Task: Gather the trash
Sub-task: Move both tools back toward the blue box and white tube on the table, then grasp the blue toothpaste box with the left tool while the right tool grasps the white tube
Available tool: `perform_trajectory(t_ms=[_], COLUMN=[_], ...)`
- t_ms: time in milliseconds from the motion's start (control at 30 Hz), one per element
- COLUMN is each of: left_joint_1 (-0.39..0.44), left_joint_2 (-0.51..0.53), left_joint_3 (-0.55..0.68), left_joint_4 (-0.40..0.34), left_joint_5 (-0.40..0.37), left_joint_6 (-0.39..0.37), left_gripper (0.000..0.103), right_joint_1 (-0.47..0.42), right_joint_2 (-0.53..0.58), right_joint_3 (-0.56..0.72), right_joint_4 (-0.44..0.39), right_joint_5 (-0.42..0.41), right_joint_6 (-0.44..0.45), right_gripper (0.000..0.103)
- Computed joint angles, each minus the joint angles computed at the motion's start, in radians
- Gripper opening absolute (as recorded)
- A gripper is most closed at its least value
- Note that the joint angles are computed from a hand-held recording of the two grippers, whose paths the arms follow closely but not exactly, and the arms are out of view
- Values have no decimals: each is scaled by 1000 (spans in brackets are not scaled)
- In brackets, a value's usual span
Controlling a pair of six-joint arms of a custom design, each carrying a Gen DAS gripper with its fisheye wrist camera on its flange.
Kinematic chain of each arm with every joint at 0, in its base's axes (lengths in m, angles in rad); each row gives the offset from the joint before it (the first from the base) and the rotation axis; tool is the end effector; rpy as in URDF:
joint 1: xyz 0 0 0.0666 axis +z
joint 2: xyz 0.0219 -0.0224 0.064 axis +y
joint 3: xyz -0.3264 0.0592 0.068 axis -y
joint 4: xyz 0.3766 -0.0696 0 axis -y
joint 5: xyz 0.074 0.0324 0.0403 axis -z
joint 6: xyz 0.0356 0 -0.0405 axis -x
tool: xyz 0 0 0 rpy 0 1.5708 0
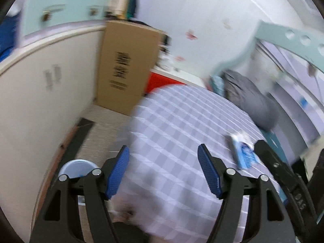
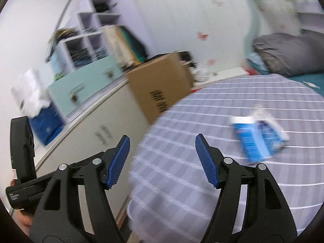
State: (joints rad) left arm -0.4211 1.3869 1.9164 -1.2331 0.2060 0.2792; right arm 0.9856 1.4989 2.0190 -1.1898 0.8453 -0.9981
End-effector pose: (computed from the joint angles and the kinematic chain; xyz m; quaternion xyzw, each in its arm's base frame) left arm 0.3957 -0.1856 0.5836 0.1071 0.8973 -0.2310 0.3605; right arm 0.2819 0.3764 0.5874 0.1837 0.8199 0.1304 0.5264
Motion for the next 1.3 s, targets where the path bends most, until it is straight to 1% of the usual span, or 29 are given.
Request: perform_trajectory(t_ms=[33, 100, 133, 167, 200, 233, 267, 300, 367, 433, 467, 500, 533, 567, 600, 633, 733, 767, 833, 900, 1033, 1167, 1300], left_joint_1=[-48, -113, -148, -180, -199, -224, -243, -262, -293, -313, -319, -323, -325, -324, -326, -330, -341, -341, -343, -343, -335, -337, -333], left_joint_2=[23, 64, 89, 116, 136, 163, 185, 212, 266, 316, 346, 362, 385, 396, 399, 405, 436, 455, 477, 492, 519, 540, 559], left_joint_3=[23, 69, 92, 118, 136, 163, 180, 203, 255, 303, 333, 346, 368, 376, 373, 375, 406, 430, 457, 472, 511, 537, 570], left_joint_4=[-8, -26, -25, -24, -27, -42, -47, -46, -65, -77, -91, -100, -111, -110, -104, -102, -113, -122, -135, -145, -155, -158, -171], left_joint_5=[0, -26, -25, -23, -24, -35, -48, -65, -98, -112, -120, -119, -109, -100, -103, -118, -140, -138, -129, -131, -107, -107, -112], left_joint_6=[2, 2, -3, -4, 2, 15, 21, 20, 17, 9, 7, 10, 25, 35, 42, 40, 36, 38, 39, 35, 22, 26, 50], left_gripper=[68, 68, 68, 68, 68, 67, 67, 65, 62, 56, 54, 49, 48, 46, 44, 43, 39, 38, 34, 28, 22, 22, 22], right_joint_1=[-7, -17, -28, -36, -47, -56, -69, -85, -110, -138, -145, -155, -170, -183, -179, -189, -225, -238, -253, -265, -288, -299, -308], right_joint_2=[-53, -127, -173, -198, -223, -245, -277, -300, -347, -380, -383, -389, -383, -383, -381, -381, -366, -359, -345, -332, -322, -328, -318], right_joint_3=[-59, -139, -191, -218, -245, -269, -307, -337, -396, -441, -446, -456, -457, -461, -464, -465, -456, -454, -442, -427, -420, -433, -424], right_joint_4=[-21, -54, -73, -90, -110, -126, -131, -131, -115, -92, -90, -84, -66, -60, -64, -58, -50, -46, -50, -58, -55, -39, -37], right_joint_5=[16, 27, 28, 24, 14, 1, -17, -43, -88, -134, -145, -163, -187, -200, -199, -217, -286, -319, -352, -364, -405, -435, -455], right_joint_6=[-37, -87, -119, -137, -154, -168, -181, -187, -189, -176, -170, -160, -145, -135, -136, -122, -83, -68, -50, -44, -21, -12, -1], right_gripper=[66, 66, 66, 65, 63, 54, 50, 48, 47, 46, 46, 46, 46, 47, 47, 47, 47, 47, 46, 46, 46, 46, 46])
